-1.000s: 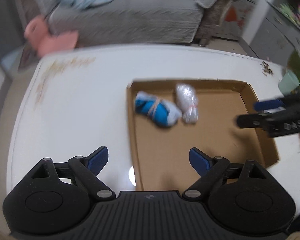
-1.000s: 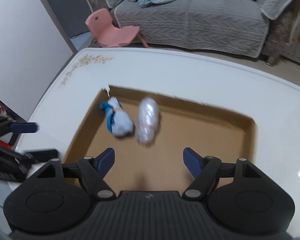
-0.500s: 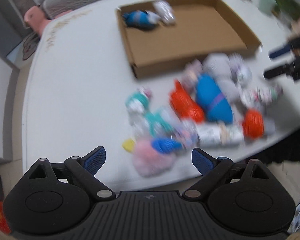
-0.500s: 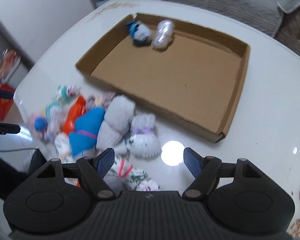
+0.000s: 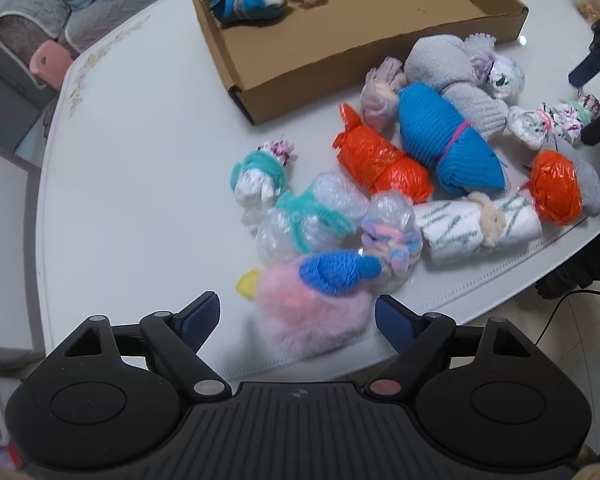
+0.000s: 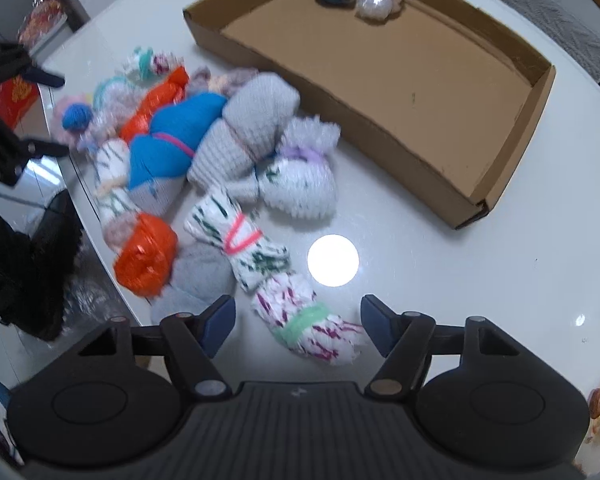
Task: Organize objects
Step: 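Grasp the pink fluffy ball with the left tool while the right tool grasps the white-purple bundle, then place the pink fluffy ball in the tray with the left tool while the right tool places the white-purple bundle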
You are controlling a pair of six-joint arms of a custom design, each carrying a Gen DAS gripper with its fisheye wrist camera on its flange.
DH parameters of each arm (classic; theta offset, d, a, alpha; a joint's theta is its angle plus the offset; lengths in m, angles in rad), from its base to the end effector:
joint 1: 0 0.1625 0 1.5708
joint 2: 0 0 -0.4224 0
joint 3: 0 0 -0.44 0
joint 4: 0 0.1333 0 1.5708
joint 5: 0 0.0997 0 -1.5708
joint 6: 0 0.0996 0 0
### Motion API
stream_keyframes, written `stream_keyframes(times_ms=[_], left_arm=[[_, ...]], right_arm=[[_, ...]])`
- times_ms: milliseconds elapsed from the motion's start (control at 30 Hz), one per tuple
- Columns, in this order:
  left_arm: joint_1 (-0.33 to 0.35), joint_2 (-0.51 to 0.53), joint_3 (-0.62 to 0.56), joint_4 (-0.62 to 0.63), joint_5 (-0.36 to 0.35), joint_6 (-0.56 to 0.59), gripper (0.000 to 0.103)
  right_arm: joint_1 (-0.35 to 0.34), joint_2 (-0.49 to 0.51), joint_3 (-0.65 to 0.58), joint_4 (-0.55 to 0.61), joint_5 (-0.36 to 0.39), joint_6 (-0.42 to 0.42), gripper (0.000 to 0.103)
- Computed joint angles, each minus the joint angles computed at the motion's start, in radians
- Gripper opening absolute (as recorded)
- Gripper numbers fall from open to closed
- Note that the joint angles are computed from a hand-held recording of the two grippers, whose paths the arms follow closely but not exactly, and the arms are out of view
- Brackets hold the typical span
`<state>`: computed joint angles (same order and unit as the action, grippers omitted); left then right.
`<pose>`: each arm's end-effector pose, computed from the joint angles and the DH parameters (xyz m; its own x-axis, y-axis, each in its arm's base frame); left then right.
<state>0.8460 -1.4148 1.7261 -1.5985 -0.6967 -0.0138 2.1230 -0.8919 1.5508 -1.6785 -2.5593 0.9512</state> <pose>-0.2158 -0.5600 0.3557 -0.3469 0.5761 -0.7401 0.6318 0.7267 0.2696 0.3938 -0.5436 0.1230 -0.5024 0.2067 0.8395 -0.0651 0.9592 -0.2751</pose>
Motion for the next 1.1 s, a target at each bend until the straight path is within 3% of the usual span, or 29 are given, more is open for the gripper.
stream_keyframes(times_ms=[100, 267, 367, 533, 733, 967, 1100], left_arm=[[0.013, 0.007, 0.009, -0.044, -0.016, 0.031, 0.088], [0.038, 0.023, -0.004, -0.034, -0.016, -0.015, 0.083], [0.044, 0.031, -0.013, -0.042, -0.026, -0.021, 0.073], [0.052, 0.042, -0.039, -0.007, -0.073, -0.036, 0.049], [0.045, 0.042, -0.055, 0.034, -0.068, -0.05, 0.044], [0.034, 0.057, -0.131, 0.159, -0.02, -0.15, 0.044], [0.024, 0.056, -0.163, 0.135, -0.013, -0.144, 0.044]], right_arm=[[-0.008, 0.008, 0.001, 0.007, 0.003, -0.005, 0.056], [-0.012, 0.014, 0.007, -0.019, 0.0, -0.033, 0.048], [-0.015, 0.013, 0.009, -0.006, 0.002, -0.023, 0.044], [-0.015, 0.006, 0.02, -0.022, 0.0, -0.009, 0.037], [-0.008, -0.008, 0.039, -0.036, -0.003, 0.01, 0.033], [0.011, -0.044, 0.085, -0.085, -0.015, 0.027, 0.033], [0.017, -0.075, 0.117, -0.133, -0.042, -0.006, 0.033]])
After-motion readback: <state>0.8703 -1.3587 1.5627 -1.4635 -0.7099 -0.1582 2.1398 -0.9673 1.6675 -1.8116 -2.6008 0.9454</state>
